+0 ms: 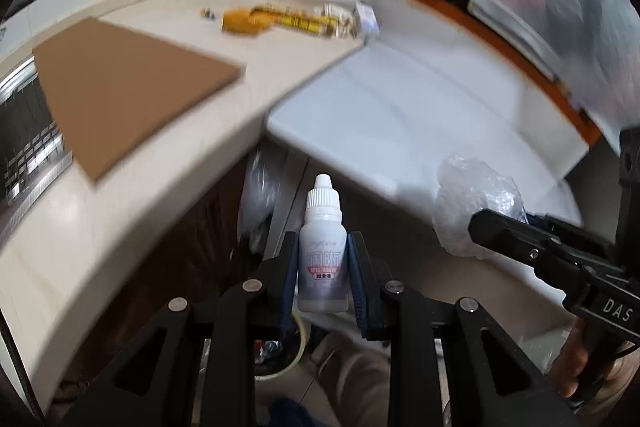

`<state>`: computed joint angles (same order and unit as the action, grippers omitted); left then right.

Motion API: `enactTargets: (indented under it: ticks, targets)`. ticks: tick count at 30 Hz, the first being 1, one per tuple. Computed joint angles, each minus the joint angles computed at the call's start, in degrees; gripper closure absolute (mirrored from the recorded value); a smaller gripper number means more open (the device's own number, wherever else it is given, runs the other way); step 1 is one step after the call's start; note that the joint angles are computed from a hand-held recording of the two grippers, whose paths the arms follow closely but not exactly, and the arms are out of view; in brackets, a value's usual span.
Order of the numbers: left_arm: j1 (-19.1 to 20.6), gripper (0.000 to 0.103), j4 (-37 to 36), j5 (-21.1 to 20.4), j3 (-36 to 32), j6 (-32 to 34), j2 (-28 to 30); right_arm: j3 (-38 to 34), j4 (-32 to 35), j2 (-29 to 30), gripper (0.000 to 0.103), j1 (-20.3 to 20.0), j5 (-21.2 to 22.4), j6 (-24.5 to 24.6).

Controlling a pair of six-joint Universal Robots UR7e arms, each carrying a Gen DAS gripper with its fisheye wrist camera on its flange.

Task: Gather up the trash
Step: 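Lower the bottle and plastic bag into the bin and open both grippers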

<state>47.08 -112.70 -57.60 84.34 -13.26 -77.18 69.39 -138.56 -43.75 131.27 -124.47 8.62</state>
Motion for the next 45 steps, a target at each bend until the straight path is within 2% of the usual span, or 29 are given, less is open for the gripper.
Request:
enactTargets:
  ticks: [9, 15, 21, 25, 36, 45]
  targets:
    - [1.70, 0.081, 1.03, 0.18, 10.53, 2.53, -5.74, 3.82, 6.39, 2.40, 0.074, 0.39, -3.87, -2.28]
    - [5.33, 0.081, 1.45, -0.16, 13.90, 2.62, -5.61, 6.42, 9.26, 3.91, 0.074, -1.42, -5.52, -0.31]
    - [9.14, 0.081, -1.19, -1.35, 16.63, 3.98, -4.60, 8.08, 11.39, 5.07, 0.074, -4.65, -4.37, 3.57]
    - [10.83, 0.081, -3.76, -0.64, 18.00, 5.45, -3.45, 9.44, 9.44, 6.08, 0.074, -6.23, -3.38, 4.35]
    - [13.74, 0.081, -5.29, -0.35, 17.47, 6.12, 0.42, 10.34, 7.45, 9.48, 0.074, -10.33, -0.68, 6.75]
    - [16.11, 0.081, -3.69, -1.63, 15.30, 5.13, 2.47, 7.51, 10.33, 12.43, 0.071, -13.16, 0.62, 10.00]
